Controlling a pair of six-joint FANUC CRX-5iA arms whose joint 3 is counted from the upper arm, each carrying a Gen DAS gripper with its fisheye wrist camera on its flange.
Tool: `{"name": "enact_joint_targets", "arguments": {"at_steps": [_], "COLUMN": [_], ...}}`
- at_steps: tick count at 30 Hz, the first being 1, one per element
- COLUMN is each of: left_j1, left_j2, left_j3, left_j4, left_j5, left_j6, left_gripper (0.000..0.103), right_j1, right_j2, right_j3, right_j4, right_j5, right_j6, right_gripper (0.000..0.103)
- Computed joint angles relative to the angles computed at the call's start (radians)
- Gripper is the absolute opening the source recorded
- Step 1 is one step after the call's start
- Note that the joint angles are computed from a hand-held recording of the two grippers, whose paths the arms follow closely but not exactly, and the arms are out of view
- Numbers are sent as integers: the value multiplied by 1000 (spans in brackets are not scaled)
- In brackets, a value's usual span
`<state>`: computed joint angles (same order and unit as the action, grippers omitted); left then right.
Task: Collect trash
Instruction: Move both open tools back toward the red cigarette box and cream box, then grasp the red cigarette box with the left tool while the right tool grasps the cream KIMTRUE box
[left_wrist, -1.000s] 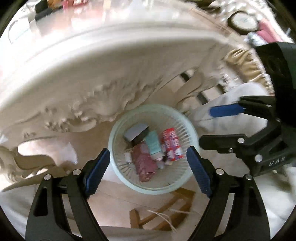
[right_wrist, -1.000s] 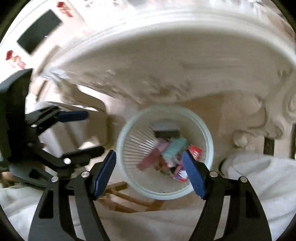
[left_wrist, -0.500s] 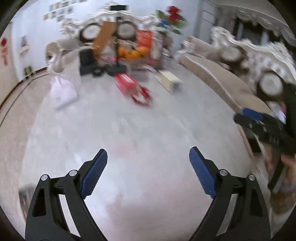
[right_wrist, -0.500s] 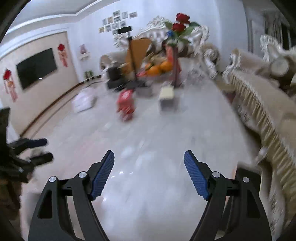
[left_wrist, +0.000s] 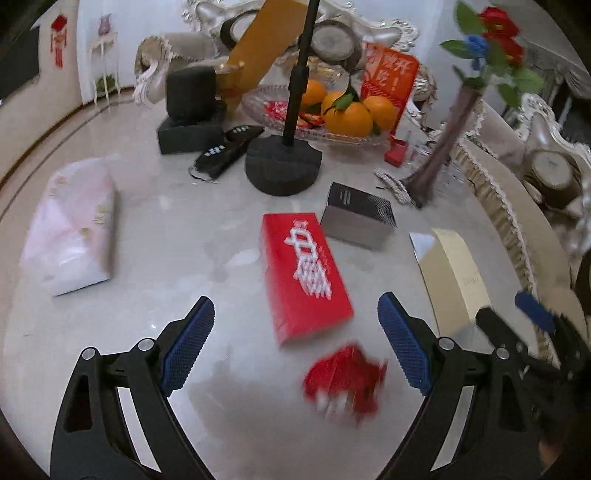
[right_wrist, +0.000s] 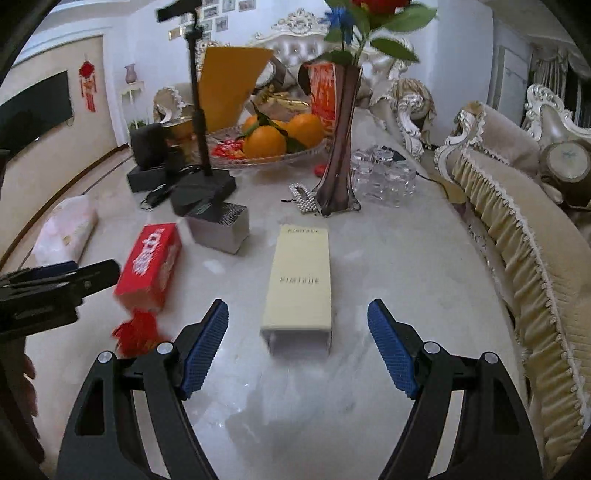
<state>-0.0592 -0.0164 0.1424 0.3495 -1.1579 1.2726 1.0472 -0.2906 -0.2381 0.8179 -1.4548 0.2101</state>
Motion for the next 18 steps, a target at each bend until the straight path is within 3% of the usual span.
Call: {"name": "enact_joint_targets", "arguments": {"at_steps": [6, 11, 18], "left_j1": [-60, -96, -83], "left_j2": [89, 128, 149], "left_j3": [83, 137, 137], "left_j4": [-94, -183, -166], "left_j5": [-7, -18, -40], "left_j6": [118, 143, 130], "left_gripper": [88, 88, 88], "right_j1": [-82, -125, -135], "right_j2": [41, 56, 79], "right_j3": [27, 36, 55], "right_j4": [-40, -95, -124], "right_j5": [44, 77, 54], "right_j6": [56, 86, 104], "right_gripper": [74, 74, 71]}}
